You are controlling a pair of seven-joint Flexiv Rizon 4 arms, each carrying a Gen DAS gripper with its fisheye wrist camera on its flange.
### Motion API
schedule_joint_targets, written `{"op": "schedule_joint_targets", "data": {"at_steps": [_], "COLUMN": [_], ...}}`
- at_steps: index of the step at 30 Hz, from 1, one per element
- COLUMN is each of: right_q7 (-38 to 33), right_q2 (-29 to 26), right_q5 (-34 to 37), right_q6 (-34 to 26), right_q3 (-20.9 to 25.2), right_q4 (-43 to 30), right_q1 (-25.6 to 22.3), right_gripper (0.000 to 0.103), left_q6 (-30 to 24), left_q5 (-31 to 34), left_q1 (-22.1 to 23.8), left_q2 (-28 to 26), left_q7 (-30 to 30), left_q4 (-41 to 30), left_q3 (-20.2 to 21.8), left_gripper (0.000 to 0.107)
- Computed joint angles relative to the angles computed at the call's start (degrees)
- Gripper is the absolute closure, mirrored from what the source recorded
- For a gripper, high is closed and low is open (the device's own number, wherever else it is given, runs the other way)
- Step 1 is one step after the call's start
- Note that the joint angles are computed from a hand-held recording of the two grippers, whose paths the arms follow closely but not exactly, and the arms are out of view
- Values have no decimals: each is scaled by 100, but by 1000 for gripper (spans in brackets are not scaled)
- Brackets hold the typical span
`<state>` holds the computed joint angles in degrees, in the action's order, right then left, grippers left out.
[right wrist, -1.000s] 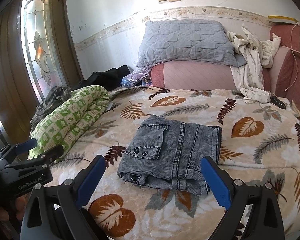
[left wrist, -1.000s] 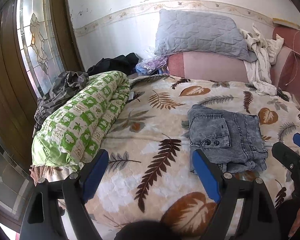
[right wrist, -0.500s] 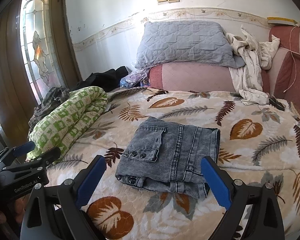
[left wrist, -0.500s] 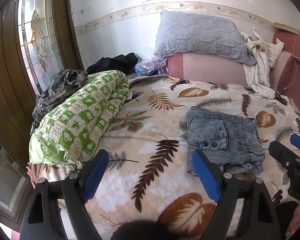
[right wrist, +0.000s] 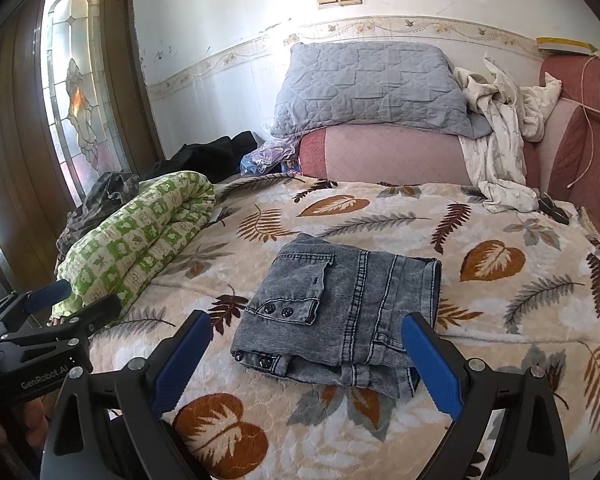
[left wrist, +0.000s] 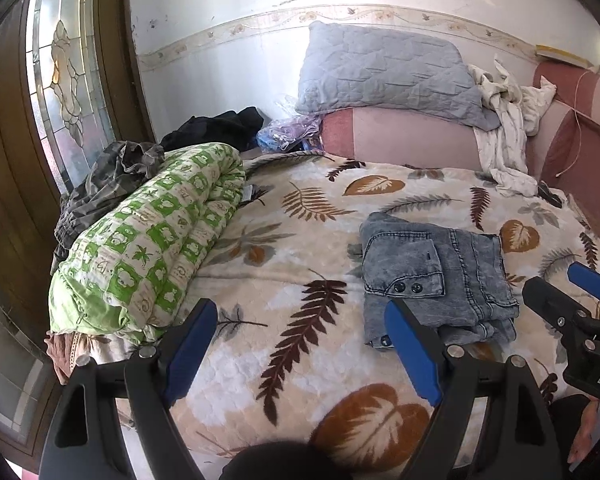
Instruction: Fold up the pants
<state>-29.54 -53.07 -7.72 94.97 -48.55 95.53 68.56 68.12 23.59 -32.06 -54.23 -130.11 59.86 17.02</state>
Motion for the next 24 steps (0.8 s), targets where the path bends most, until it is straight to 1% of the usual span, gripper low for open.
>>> {"op": "schedule_joint_targets", "data": {"at_steps": [9, 21, 24], "right_q7": [-14, 229, 360], "right_q2": [10, 125, 161], "right_q5": [-122, -630, -721], "right_q6": [-119, -407, -383], "right_q3": [32, 181, 69], "right_q4": [-92, -239, -138], "right_q1": [-15, -48, 82], "right_gripper": [5, 5, 5], "left_q6": [180, 534, 637], "left_q5": [-60, -257, -326], "left_q1": [74, 219, 243], "left_q2": [74, 265, 343], "left_q7": [-64, -52, -1], "left_q4": [196, 644, 791], "left_q3": [6, 43, 37], "left_gripper": [21, 21, 21]}}
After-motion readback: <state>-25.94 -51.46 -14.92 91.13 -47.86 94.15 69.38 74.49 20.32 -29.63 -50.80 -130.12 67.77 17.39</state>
